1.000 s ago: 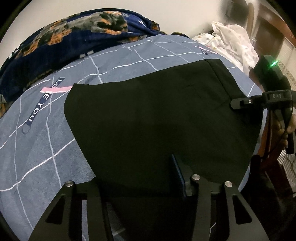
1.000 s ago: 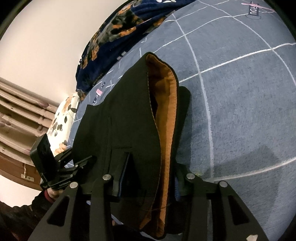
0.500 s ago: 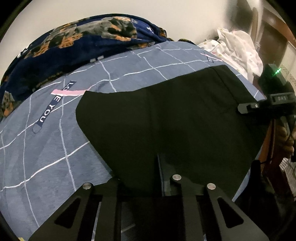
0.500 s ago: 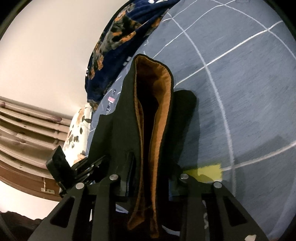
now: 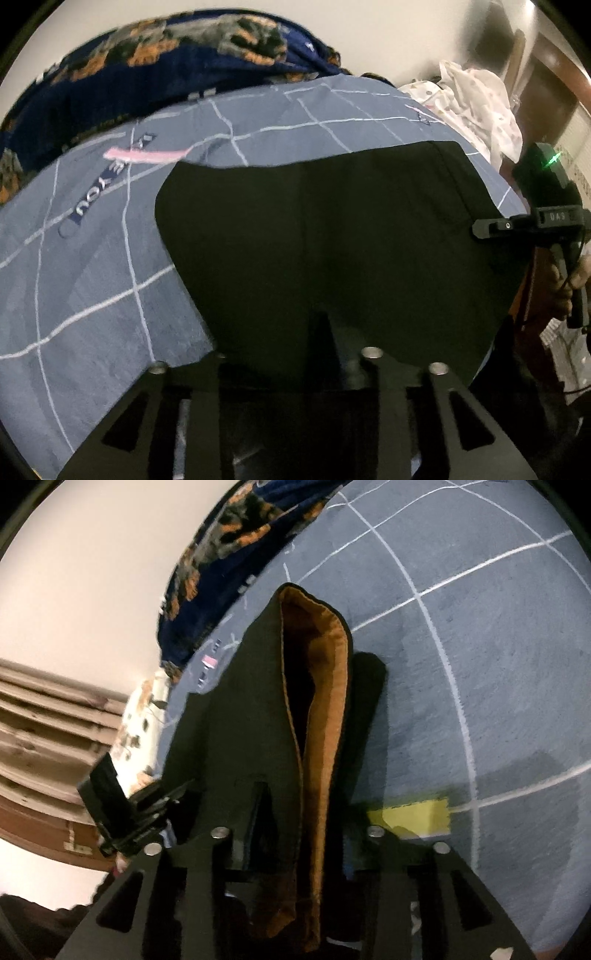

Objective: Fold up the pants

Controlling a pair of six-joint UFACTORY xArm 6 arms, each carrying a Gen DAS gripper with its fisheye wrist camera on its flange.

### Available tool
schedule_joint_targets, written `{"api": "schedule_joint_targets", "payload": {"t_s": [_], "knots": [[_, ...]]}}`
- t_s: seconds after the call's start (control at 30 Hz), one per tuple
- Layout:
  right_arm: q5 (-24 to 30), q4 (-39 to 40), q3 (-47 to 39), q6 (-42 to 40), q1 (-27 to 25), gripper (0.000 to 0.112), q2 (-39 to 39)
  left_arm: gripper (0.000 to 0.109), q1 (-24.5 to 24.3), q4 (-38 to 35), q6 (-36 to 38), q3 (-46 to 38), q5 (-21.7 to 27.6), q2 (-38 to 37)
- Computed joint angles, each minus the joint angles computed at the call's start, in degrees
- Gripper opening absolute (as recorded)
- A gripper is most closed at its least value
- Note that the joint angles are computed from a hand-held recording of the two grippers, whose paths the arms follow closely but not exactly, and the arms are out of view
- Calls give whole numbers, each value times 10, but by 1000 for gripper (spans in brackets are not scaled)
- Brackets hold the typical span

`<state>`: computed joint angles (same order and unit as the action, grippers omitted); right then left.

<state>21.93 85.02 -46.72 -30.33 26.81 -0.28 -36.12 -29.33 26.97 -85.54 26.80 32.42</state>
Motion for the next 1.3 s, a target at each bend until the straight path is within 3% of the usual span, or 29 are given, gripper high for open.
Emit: {"api": "schedule_joint_targets", "payload": {"t_s": [0.1, 0.23, 0.33, 0.37, 0.43, 0.5, 0.63, 0.83, 1.3], "knots": [[9, -2, -8, -5, -4, 41, 11, 53, 8, -43, 32, -10, 34, 7], [27, 22, -26, -32, -10, 43, 28, 55, 16, -127, 103, -41, 92, 24], [32, 47, -43, -58, -5, 42, 46, 56, 14, -164, 140, -55, 95, 36], [29, 51, -46, -62, -3, 39, 49, 52, 16, -181, 148, -56, 96, 37], [30, 65, -47, -71, -2, 33, 52, 33, 27, -207, 144, -56, 104, 37], [45, 118, -39, -106, -7, 30, 46, 21, 39, -241, 148, -55, 119, 35], [59, 184, -37, -142, -6, 27, 40, 17, 14, -206, 153, -2, 45, -6], [73, 245, -46, -178, 6, 26, 35, 16, 25, -239, 174, 43, 32, -50], [90, 219, -191, -134, 46, 26, 140, 16, 56, -153, 114, 122, -64, -122]]}}
